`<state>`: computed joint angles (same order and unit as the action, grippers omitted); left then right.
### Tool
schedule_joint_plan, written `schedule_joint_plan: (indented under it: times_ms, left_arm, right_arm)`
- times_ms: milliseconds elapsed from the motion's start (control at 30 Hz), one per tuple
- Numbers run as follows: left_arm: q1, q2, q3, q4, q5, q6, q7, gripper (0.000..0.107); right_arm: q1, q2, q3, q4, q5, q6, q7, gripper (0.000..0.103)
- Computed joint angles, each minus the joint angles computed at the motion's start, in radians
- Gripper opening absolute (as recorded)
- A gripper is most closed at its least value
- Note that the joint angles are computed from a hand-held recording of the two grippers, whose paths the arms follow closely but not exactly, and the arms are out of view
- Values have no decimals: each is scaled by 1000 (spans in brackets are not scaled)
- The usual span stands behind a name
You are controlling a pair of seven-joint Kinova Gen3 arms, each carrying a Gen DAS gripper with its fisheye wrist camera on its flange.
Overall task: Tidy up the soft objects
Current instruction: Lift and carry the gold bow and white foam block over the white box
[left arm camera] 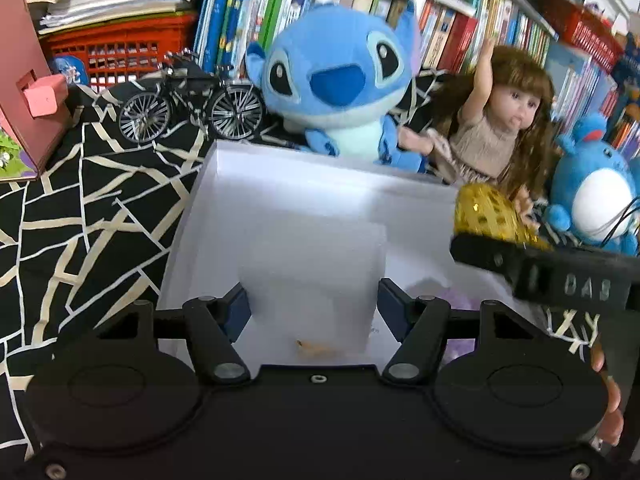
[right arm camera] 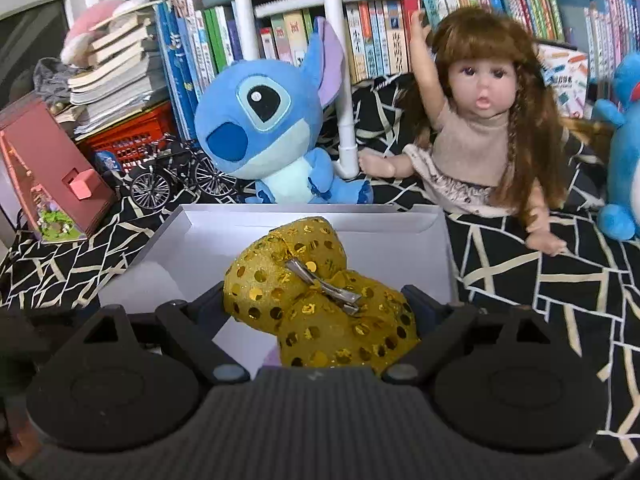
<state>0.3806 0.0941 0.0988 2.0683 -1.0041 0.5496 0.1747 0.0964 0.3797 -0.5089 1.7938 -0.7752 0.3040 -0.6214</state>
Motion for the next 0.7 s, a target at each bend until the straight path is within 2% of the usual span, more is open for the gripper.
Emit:
schedule_joint_plan:
  times_ms: [133,267,467,700]
  left_arm:
    - [-8,24,-10,-9,35,-15,-37,64]
    - [1,33,-23,-12,41,-19,-52,64]
    - [14,48,-40,-16,46,-30,-65,64]
    - [33,56,-49,-18,27,-21,-58,65]
  right_arm:
    - [-120,17,109,-39,89,7,-127,91]
    - [-186,37,165,-66,184,16,-242,91]
    - [-208,57,175,-77,276,8,-358,91]
    - [-187,71,147,-78,331,4,-421,93]
